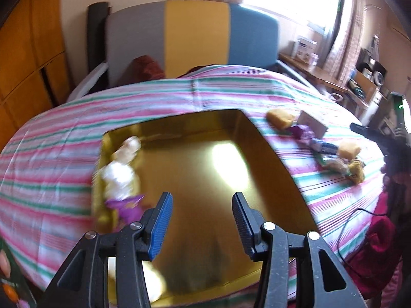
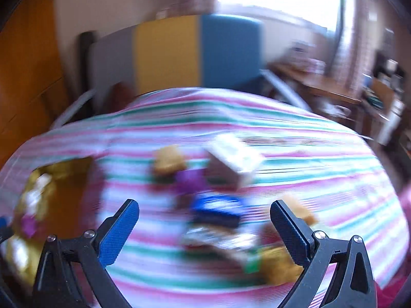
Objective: Organize objects
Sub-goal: 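Move the left gripper to the yellow sponge and grasp it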
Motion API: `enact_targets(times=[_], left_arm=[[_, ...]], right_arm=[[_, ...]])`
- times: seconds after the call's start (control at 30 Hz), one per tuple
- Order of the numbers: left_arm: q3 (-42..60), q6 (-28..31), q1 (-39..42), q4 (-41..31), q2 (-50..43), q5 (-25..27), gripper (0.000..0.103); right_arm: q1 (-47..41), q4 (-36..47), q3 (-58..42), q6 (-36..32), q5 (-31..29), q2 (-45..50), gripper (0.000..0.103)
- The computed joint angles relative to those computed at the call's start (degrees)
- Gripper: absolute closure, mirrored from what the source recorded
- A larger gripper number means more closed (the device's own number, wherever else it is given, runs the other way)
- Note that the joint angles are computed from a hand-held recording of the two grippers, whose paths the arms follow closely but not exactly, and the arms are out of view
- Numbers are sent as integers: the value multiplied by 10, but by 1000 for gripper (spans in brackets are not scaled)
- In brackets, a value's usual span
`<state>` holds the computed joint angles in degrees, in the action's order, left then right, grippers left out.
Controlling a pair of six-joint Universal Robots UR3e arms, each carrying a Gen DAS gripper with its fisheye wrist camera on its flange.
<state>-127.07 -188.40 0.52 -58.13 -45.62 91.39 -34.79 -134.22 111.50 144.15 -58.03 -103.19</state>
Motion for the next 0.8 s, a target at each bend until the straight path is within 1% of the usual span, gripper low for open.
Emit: enact_targets(times=[0.07, 0.1, 0.17, 0.2, 0.27, 0.33, 0.4, 0.43, 0.47, 0.5, 0.57, 0.63, 0.7, 0.73, 0.77, 0.8], left_arm=[[32, -15, -41, 43, -73, 5, 54], [46, -19, -52, 58, -101, 3, 54], [84, -25, -73, 87, -171, -9, 54], [105, -32, -83, 95, -202, -10, 55], [152, -44, -92, 110, -266, -37, 55], [211, -58, -102, 112, -334, -60, 55], [264, -63, -112, 116, -393, -70, 53], [298, -68, -117, 113, -428, -74, 50], [335, -73, -121, 107, -465, -79, 42], [363, -76, -123, 103, -494, -84, 36], [439, -87, -126, 84, -568, -96, 33], [518, -101, -126, 54, -641, -108, 32], [579, -116, -124, 35, -700, -114, 28], [623, -125, -121, 16, -738, -120, 28], [643, -134, -119, 9, -757, -123, 27], [667, -144, -116, 2, -780, -127, 24]], right_arm=[[-23, -37, 0, 33, -8, 31, 0], [-33, -35, -5, 51, -8, 44, 0], [-37, 5, -40, 75, -16, 72, 0], [-43, 11, -46, 81, -6, 76, 0], [-49, 13, -43, 75, 7, 71, 0], [-45, 30, -48, 66, 9, 70, 0], [-47, 42, -45, 54, 16, 64, 0], [-47, 47, -41, 51, 19, 59, 0], [-46, 49, -39, 48, 21, 59, 0], [-47, 59, -42, 43, 24, 59, 0], [-51, 75, -46, 35, 31, 59, 0], [-52, 84, -50, 32, 36, 64, 0], [-57, 101, -58, 26, 45, 66, 0], [-59, 107, -61, 24, 48, 68, 0], [-60, 111, -63, 24, 50, 68, 0], [-61, 117, -66, 23, 53, 70, 0]])
